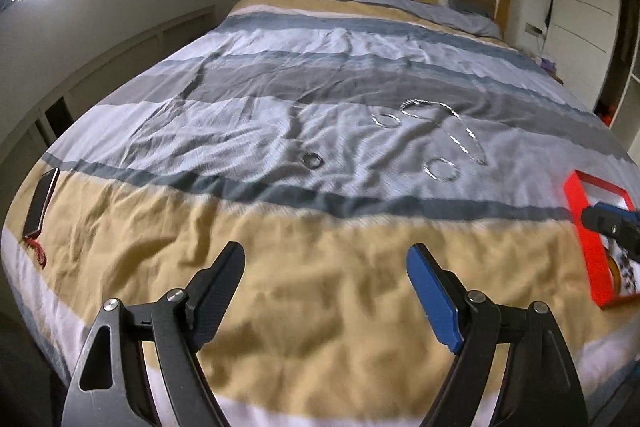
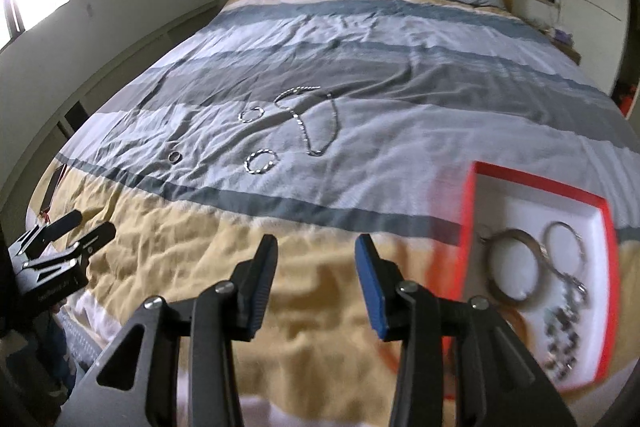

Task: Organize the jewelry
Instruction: 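Reach the left tool toward a thick silver band ring while the right tool approaches a twisted silver hoop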

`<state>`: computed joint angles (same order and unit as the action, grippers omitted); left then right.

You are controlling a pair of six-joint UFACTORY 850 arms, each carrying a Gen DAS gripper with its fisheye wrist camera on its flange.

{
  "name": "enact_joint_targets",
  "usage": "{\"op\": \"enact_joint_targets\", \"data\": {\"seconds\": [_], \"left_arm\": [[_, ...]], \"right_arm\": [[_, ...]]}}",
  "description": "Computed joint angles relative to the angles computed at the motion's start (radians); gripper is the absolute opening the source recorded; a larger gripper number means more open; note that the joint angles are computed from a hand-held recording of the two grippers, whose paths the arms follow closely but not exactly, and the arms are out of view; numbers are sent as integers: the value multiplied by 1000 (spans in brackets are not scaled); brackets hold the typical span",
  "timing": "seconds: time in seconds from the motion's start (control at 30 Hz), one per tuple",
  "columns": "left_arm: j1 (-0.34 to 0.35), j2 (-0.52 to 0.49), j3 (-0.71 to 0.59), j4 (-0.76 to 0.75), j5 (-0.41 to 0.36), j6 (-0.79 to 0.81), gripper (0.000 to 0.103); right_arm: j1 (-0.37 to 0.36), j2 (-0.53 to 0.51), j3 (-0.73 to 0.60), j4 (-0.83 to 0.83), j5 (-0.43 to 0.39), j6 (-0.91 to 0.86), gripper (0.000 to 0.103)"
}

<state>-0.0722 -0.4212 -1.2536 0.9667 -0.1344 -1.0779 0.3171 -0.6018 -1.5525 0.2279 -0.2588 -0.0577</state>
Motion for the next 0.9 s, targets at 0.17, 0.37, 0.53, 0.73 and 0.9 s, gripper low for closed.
{"op": "enact_joint_targets", "data": {"seconds": [0.17, 0.37, 0.53, 0.73, 0.9], "left_arm": [[28, -79, -92, -158, 13, 168, 82], [44, -166, -204, -308, 1, 322, 82], [56, -236, -285, -500, -19, 503, 82], [71, -301, -362, -737, -30, 736, 82], [87, -356, -439, -928, -55, 914, 82]], "right_arm": [[6, -94, -112, 62, -44, -62, 39], [11, -190, -234, 84, -77, -92, 39], [8, -252, -316, 94, -104, -102, 39], [14, -327, -420, 128, -147, -141, 47], [23, -406, -537, 146, -193, -166, 48]]}}
